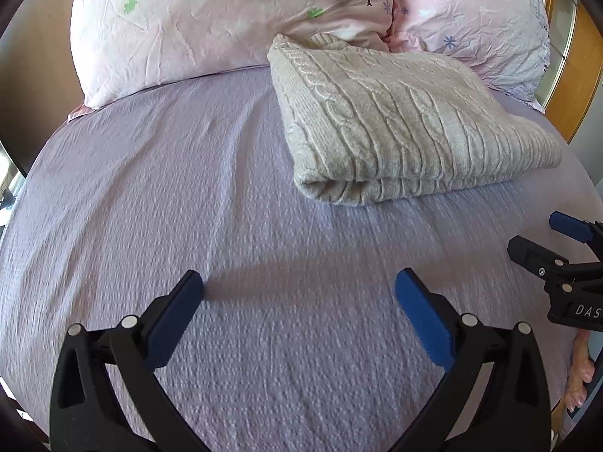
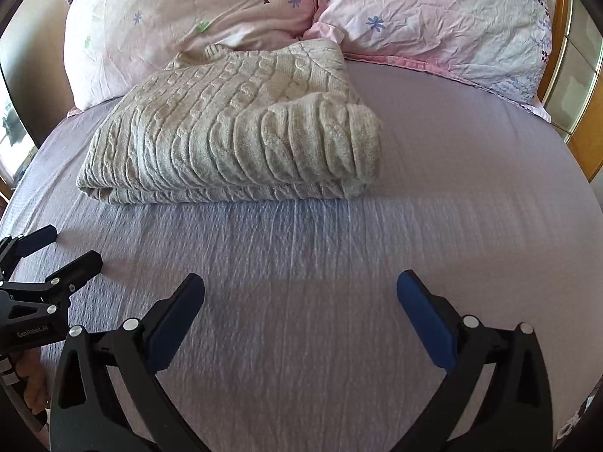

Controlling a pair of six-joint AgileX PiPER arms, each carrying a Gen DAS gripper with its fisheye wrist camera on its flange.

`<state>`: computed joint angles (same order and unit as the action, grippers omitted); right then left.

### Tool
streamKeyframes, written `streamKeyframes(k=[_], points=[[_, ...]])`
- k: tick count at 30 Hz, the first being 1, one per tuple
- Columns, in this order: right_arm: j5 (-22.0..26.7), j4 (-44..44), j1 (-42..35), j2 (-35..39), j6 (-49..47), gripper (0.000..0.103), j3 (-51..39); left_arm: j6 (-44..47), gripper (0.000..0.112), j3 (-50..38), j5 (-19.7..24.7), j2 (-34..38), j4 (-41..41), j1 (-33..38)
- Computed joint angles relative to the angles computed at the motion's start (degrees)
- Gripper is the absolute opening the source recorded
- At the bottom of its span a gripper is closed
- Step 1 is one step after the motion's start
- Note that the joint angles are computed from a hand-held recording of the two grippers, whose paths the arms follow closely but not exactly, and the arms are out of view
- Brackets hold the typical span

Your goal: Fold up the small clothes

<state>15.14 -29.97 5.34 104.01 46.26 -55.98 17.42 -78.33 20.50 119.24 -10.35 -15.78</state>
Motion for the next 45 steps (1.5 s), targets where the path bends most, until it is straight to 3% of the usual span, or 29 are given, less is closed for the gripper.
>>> streamKeyframes(k=[3,45], points=[[1.7,-3.2,1.0,0.6,2.2,0.102,-0.9,0.4,0.101,-0.1,-0.1,0.1,-0.2,0.1],[1.7,-0.9,0.6,0.4,-0.4,0.102,-0.9,0.3,0.101,0.2,-0.2,0.0,-0.2,0.0]])
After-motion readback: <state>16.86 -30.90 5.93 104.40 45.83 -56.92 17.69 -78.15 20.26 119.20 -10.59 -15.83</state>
